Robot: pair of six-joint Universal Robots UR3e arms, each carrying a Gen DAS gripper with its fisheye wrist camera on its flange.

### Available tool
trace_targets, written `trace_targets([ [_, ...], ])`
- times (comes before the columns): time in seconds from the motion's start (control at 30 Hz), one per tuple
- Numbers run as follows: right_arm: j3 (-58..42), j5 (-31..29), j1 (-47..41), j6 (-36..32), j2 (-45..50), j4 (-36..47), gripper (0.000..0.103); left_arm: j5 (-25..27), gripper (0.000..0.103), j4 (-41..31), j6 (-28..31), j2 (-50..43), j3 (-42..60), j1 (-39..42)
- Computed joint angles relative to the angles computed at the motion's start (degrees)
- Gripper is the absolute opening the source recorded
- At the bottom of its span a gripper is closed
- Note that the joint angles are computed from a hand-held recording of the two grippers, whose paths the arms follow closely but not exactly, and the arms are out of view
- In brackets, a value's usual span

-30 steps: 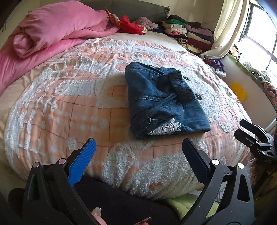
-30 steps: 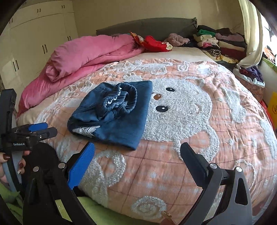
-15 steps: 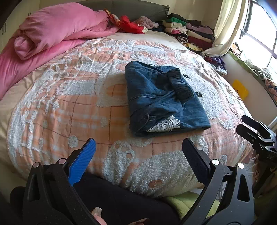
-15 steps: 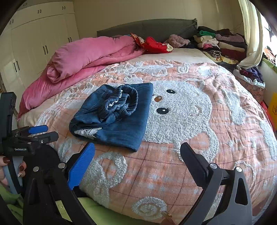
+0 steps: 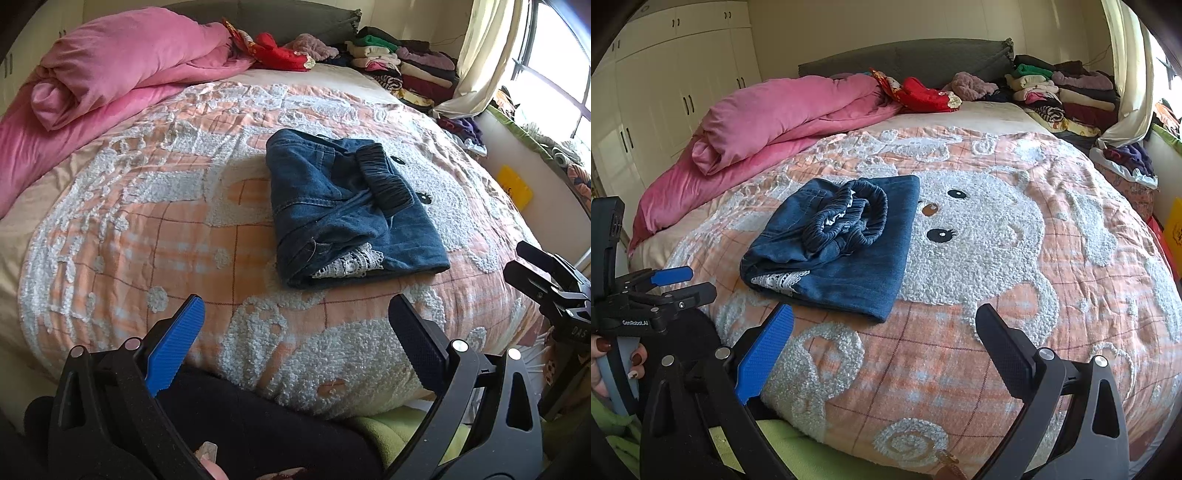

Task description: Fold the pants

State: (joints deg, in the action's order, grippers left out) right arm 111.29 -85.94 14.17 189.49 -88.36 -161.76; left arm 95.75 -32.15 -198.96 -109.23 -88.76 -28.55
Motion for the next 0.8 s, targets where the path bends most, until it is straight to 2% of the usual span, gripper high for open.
trace_targets([
  [0.8, 0.13, -0.43, -0.01, 0.03, -0.22, 0.06, 0.098, 1.03, 0.093, -1.10, 0.25, 0.22, 0.27, -0.11],
])
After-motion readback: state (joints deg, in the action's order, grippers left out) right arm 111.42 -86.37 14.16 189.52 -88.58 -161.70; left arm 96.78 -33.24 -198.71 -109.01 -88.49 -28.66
